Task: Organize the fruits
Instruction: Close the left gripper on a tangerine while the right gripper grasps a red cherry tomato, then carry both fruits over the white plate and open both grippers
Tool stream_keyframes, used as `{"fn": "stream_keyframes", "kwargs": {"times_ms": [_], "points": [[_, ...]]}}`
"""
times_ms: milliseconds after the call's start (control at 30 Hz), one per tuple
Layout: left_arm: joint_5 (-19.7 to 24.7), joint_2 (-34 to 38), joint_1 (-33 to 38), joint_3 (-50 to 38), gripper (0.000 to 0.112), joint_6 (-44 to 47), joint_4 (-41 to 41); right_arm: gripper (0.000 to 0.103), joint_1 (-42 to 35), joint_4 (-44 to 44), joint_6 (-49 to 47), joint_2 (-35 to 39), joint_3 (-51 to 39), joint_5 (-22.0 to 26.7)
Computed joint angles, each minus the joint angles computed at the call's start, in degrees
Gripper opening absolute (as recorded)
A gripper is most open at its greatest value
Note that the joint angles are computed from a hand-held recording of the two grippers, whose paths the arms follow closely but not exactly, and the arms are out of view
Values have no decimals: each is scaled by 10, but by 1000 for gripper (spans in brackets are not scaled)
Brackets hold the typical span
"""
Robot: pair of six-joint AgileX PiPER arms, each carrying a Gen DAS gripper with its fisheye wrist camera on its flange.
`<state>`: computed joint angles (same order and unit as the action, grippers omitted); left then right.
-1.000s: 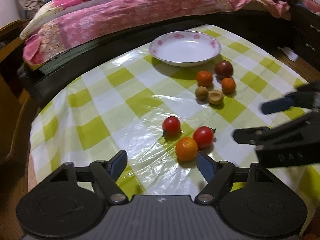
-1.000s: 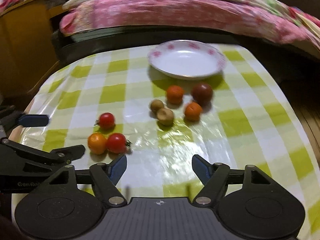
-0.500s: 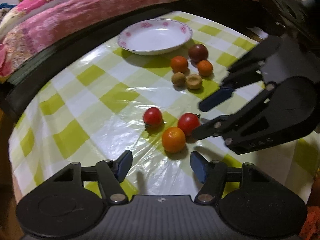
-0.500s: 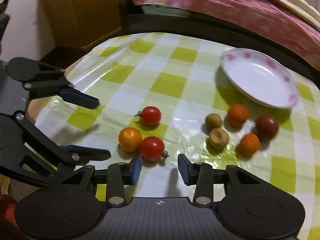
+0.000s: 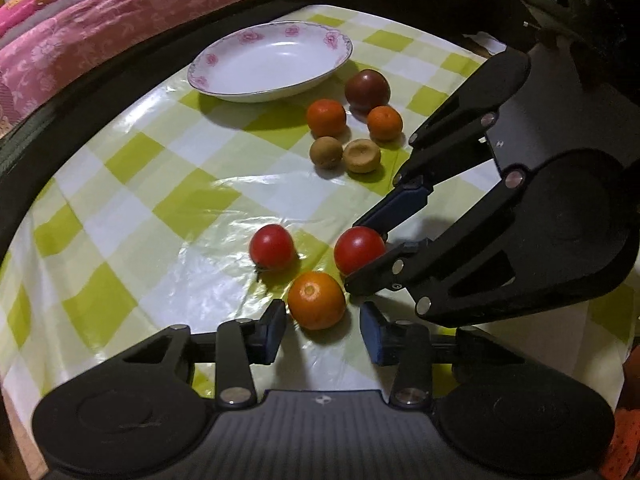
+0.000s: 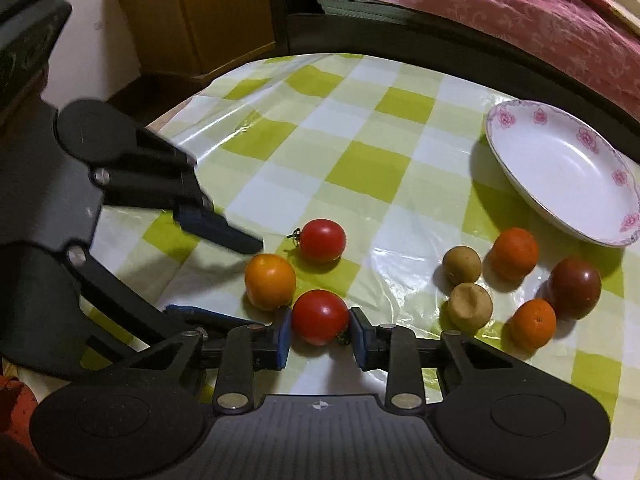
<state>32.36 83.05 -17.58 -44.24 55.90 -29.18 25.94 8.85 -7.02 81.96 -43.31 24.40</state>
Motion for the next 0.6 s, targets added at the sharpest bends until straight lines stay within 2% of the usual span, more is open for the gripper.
{"fn": "stream_keyframes", "kwargs": {"times_ms": [200,433,600], "points": [[-4,15,1,-7,42,-10,-20,27,-12,-32,56,-20,14,9],[-21,6,-30,-5,37,-78,39,27,-10,-65,102,-41,37,7],[-12,9,-38,-23,37,-115,56,27,-14,-89,138,-61,47,11]]}}
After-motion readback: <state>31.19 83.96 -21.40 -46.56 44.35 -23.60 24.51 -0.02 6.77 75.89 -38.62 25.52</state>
